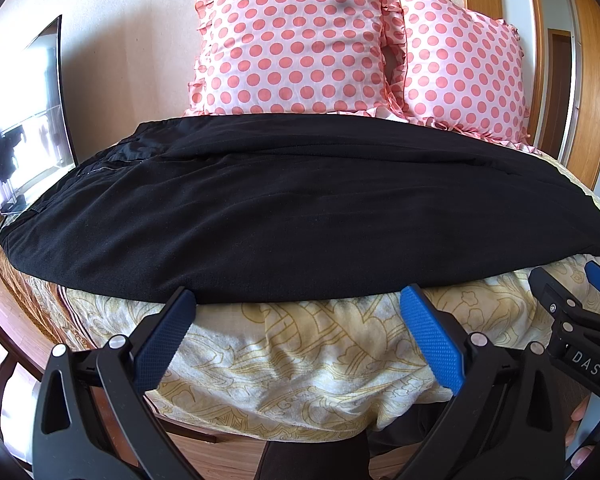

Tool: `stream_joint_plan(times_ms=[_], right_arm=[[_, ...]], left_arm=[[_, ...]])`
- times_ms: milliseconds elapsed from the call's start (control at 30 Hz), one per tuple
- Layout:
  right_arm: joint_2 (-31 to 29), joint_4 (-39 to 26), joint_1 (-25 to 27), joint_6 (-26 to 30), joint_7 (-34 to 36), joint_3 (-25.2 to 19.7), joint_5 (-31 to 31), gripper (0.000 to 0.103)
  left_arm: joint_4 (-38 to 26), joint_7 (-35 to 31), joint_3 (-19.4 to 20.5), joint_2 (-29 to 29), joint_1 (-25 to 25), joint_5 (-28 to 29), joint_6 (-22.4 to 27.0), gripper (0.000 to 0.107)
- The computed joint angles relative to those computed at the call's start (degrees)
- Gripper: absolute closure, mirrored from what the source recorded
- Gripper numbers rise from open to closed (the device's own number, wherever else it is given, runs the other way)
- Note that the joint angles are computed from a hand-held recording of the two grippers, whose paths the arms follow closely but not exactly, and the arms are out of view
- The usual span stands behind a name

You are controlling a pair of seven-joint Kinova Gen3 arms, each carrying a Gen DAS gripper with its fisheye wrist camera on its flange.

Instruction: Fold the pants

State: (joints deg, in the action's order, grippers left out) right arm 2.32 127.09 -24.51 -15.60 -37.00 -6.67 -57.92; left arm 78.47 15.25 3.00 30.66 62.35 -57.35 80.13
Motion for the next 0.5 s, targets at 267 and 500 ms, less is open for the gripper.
stream_joint_plan(times_ms=[267, 500], right_arm=[[0.0, 0.0, 0.0, 0.0, 0.0, 0.0, 0.0, 0.001], [0.0, 0.1, 0.0, -0.1, -0.4, 0.0, 0.4, 0.001]], left_arm=[[0.0, 0.0, 0.0, 0.0, 0.0, -0.1, 0.0, 0.006], [0.0, 0.0, 0.0, 0.0, 0.0, -0.1, 0.0, 0.006]])
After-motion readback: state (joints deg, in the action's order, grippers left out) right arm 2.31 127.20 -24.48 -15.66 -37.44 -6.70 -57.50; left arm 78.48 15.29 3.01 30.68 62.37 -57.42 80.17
